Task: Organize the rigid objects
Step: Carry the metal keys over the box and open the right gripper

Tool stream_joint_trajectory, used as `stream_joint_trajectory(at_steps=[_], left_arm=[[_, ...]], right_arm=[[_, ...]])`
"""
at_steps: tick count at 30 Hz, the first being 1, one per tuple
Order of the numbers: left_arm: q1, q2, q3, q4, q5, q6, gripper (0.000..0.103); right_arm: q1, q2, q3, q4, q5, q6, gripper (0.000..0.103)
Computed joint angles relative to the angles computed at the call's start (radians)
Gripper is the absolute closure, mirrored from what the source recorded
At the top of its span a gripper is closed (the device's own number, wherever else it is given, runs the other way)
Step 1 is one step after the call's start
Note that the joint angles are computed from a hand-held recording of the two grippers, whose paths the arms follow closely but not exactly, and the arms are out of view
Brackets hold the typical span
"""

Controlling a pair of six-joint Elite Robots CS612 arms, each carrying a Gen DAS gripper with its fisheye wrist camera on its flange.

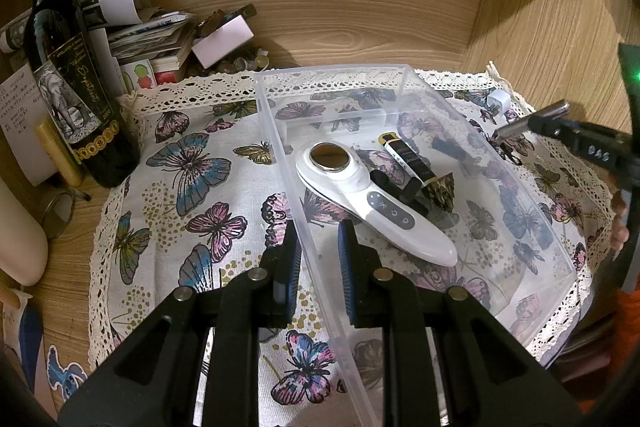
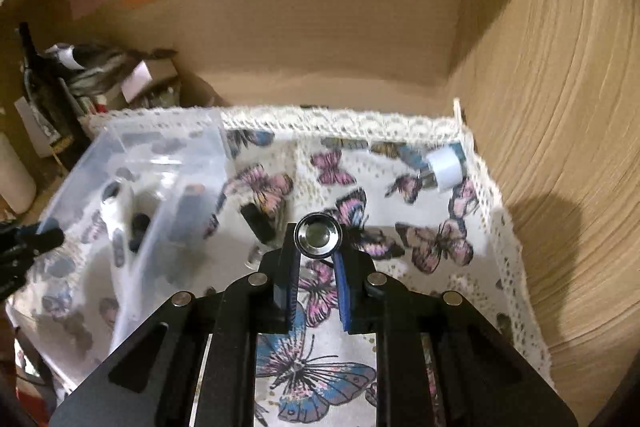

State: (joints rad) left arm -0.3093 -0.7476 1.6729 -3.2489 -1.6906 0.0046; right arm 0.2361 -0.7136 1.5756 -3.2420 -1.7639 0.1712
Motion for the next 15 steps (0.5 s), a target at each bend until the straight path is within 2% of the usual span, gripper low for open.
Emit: stream_joint_trajectory(at_steps=[9,15], left_arm=[[-0.001,0.0,0.0,0.0,0.001,0.0,0.084],[-0.001,0.0,0.0,0.0,0.001,-0.001,0.084]], right_arm=[[0.02,-0.015,-0.001,-0.105,0.039,-0.058,0.089],[0.039,-0.006,-0.029,-0.159,0.079,-0.113,0.089]])
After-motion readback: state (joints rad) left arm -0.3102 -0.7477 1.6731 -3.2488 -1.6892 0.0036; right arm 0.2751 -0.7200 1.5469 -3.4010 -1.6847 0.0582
